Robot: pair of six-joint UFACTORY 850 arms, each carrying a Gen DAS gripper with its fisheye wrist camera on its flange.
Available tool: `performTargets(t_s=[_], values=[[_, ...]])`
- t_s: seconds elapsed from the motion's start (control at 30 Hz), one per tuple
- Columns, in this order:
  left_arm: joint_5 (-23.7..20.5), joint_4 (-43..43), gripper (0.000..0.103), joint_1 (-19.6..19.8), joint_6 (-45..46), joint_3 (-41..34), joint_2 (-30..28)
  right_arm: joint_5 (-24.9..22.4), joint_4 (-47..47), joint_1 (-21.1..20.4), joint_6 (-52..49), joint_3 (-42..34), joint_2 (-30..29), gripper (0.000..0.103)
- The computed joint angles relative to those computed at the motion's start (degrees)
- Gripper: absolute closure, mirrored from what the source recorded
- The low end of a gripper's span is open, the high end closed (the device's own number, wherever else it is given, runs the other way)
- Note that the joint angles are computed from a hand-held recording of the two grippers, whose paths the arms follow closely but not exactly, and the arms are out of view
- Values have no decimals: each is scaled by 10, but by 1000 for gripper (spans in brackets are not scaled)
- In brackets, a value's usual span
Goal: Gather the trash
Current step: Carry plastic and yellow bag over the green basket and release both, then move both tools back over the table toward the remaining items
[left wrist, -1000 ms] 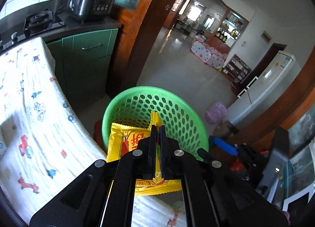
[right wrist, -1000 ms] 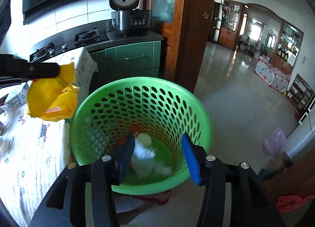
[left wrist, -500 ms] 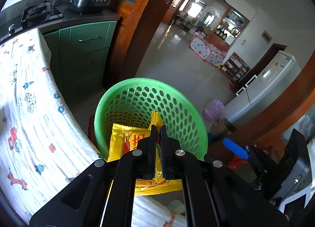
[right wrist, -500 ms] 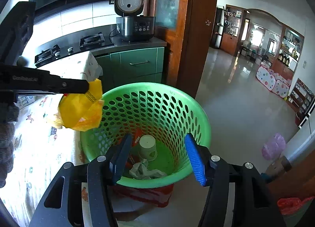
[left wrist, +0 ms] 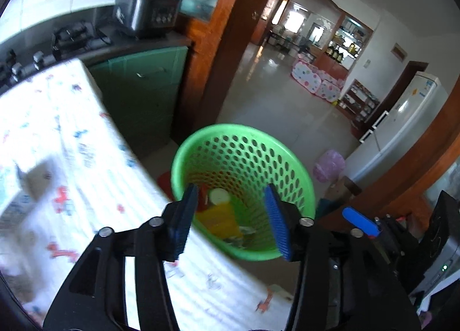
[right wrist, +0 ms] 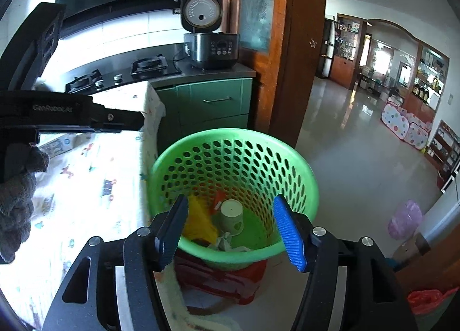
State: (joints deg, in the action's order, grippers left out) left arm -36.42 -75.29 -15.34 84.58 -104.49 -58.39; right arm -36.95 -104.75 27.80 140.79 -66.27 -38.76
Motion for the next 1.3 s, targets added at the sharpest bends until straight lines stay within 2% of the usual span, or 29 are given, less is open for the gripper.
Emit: performTargets(t_s=[0.13, 0.2, 0.33, 0.53, 0.73, 0.93, 1.03, 1.13, 1.3], values=[[16, -50, 46, 23, 71, 71, 55, -2, -16, 24, 4, 2, 9, 38], [33, -74, 46, 35, 104, 105, 82, 2, -31, 34, 14, 1, 9, 32], [57, -128, 40, 68, 180, 170, 135, 15, -48, 56, 16, -14, 5, 31], [75, -162, 36, 123, 243, 216, 176, 47, -75, 84, 1, -50, -11, 27], [92, -155, 35, 171, 293, 231, 183, 65, -56, 111, -80, -106, -38, 23], [137, -119, 35, 193, 332, 227, 167, 99, -36, 111, -133, -156, -64, 22], [141, -88, 35, 201, 295, 217, 156, 104, -26, 112, -147, -171, -73, 22], [126, -82, 35, 208, 277, 216, 152, 106, -8, 110, -164, -182, -80, 22], [128, -97, 35, 207, 306, 227, 158, 105, -3, 107, -167, -181, -81, 22]])
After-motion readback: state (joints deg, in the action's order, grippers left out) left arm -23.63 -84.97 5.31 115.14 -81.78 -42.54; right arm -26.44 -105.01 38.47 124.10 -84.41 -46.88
